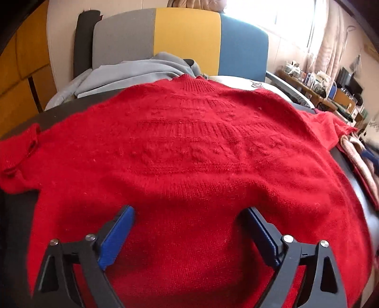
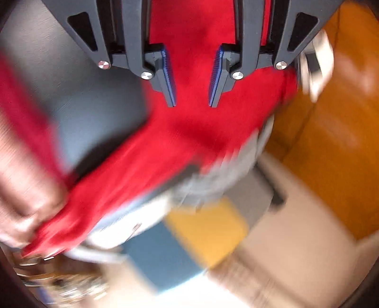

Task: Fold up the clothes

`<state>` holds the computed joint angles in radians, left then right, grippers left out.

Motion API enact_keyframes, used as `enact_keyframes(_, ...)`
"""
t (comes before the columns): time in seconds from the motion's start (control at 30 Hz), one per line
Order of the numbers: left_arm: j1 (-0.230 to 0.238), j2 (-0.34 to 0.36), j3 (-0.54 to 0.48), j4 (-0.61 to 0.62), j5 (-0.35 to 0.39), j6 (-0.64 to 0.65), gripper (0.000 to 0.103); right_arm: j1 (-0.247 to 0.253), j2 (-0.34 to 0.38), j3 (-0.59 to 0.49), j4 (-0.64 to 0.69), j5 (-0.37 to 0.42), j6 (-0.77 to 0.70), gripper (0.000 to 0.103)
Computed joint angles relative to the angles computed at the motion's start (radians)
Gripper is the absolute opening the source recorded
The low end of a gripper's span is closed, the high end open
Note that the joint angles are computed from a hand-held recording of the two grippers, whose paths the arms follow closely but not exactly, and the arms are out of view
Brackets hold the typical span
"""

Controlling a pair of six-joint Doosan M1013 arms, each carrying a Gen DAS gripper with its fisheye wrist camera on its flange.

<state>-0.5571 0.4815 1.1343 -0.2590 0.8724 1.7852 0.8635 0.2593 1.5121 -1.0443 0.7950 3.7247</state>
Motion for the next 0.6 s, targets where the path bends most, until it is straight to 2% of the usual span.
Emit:
enact_keyframes(0.03,0.003,0.002,-0.002,-0.019,0.004,0.013,0.100,-0.008,-0.029,0.029,-0.039,0.048,0.076,0.030)
enact_keyframes(0.1,0.002,0.004,-0.004,-0.023,0.009,0.022,0.103,-0.037,-0.074,0.068,-0.037,0.162,0.161,0.033)
enact_keyframes(0.17,-0.002,0.002,-0.001,-0.003,0.006,0.018,0.103,-0.083,-0.107,0.108,-0.014,0.214,0.238,0.033)
enact_keyframes(0.27,-0.003,-0.008,0.016,-0.004,-0.002,0.021,0.103,-0.150,-0.124,0.135,0.051,0.232,0.289,0.033)
enact_keyframes(0.37,0.002,-0.010,0.019,-0.031,-0.006,0.026,0.103,-0.188,-0.120,0.147,0.050,0.218,0.331,0.033)
enact_keyframes(0.5,0.008,-0.010,0.021,-0.065,-0.010,0.032,0.103,-0.215,-0.113,0.160,0.056,0.216,0.388,0.033)
enact_keyframes(0.6,0.008,-0.010,0.022,-0.073,-0.013,0.031,0.103,-0.226,-0.109,0.166,0.046,0.220,0.401,0.028)
